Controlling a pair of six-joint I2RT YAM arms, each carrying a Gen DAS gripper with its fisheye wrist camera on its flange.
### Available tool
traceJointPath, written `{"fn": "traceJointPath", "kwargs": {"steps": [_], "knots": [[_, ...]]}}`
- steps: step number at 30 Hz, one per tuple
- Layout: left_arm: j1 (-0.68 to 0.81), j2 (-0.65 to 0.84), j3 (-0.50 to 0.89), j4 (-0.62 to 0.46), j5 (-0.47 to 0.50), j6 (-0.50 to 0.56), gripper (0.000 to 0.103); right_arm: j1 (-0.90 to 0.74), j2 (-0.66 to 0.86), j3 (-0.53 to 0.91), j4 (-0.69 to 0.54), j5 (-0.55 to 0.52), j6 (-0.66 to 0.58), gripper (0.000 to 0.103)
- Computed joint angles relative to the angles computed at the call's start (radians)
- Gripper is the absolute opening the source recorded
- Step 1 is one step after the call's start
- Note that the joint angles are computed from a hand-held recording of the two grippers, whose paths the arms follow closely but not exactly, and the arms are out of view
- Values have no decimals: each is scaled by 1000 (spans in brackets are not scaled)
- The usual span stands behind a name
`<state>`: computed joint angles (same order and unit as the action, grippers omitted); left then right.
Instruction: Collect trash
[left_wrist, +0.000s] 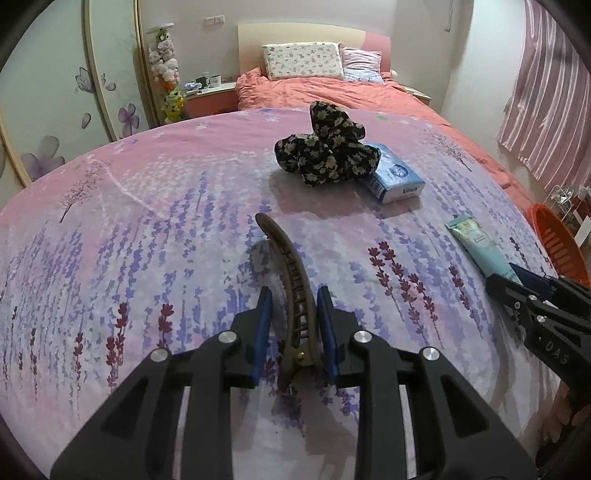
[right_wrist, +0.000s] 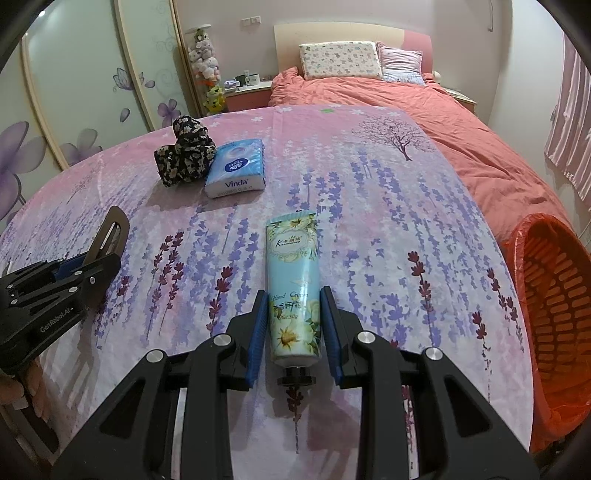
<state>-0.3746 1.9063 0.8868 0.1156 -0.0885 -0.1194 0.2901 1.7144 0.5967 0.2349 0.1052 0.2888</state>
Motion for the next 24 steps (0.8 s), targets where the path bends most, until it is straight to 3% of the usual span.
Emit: {"fn": "traceJointPath", "kwargs": {"steps": [5, 8, 24], "knots": [[-11, 14, 14, -13, -51, -26, 43, 2, 5, 3, -1, 7, 0, 29], [9, 8, 5, -2, -17, -33, 43, 0, 5, 1, 3, 2, 2, 29], [21, 3, -3, 0, -19, -17, 43, -6, 1, -4, 5, -4, -2, 29]]}}
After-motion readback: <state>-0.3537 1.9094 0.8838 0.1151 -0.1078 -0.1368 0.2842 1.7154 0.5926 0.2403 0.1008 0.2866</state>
